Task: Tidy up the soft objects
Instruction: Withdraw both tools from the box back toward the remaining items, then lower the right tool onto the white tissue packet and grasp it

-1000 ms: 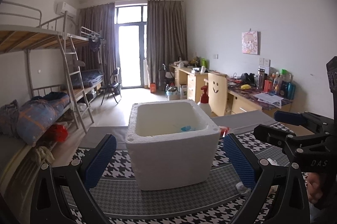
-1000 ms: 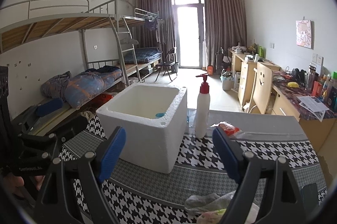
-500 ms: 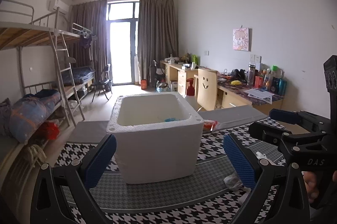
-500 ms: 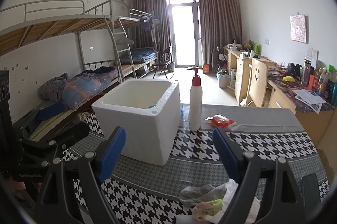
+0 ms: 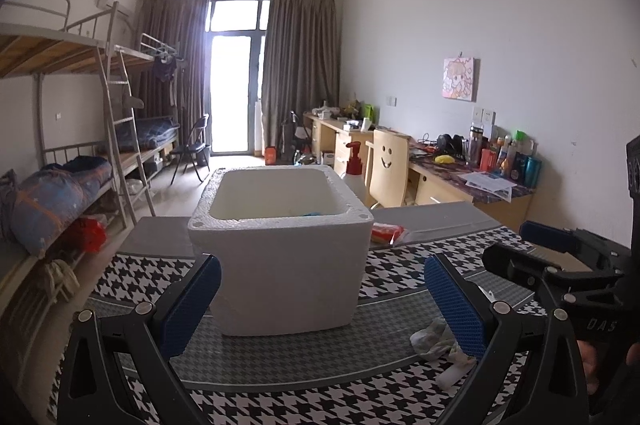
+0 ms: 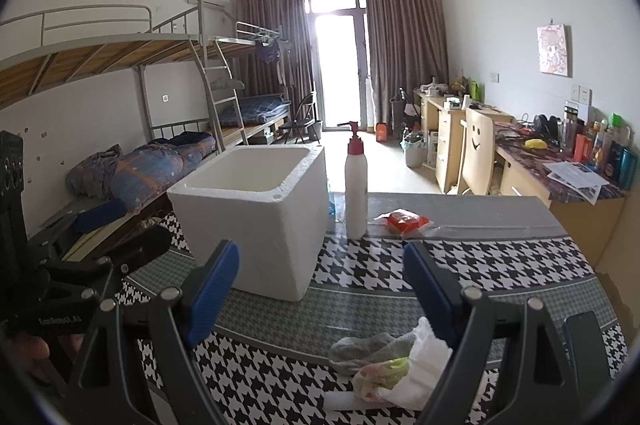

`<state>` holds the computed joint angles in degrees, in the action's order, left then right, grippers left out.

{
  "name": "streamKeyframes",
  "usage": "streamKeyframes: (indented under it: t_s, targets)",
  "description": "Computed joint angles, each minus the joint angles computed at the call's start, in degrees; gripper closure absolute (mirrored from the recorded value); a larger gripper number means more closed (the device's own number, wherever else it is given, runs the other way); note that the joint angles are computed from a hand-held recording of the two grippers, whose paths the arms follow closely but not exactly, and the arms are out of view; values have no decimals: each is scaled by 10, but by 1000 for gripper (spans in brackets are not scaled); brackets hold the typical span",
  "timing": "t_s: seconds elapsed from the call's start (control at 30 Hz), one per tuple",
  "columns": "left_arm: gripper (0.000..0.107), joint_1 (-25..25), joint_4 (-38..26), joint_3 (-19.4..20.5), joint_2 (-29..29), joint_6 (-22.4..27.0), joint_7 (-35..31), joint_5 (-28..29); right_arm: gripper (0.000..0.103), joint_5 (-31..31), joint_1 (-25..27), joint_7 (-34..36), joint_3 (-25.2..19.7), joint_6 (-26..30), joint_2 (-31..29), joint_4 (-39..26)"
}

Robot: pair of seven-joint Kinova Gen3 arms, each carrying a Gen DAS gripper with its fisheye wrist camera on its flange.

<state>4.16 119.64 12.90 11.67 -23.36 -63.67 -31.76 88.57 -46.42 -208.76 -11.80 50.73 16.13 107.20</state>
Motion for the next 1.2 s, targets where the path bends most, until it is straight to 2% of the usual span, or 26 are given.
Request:
streamKeyframes:
  t_s: [0.17, 0.33, 0.77, 1.2]
  targets:
    - [6, -2, 7, 2, 2, -12, 9, -4, 16, -1, -13, -12, -2, 28, 4, 9]
    - [6, 20, 19, -10, 5, -24, -16, 30, 16, 2, -17, -33, -5, 44, 3, 23]
    - [6, 36, 15, 1, 19, 3, -62, 60, 16, -20, -19, -70, -9, 66, 4, 49]
    - [6, 26, 7, 30, 30, 16, -66, 25, 16, -50, -22, -85, -9, 79, 3, 58]
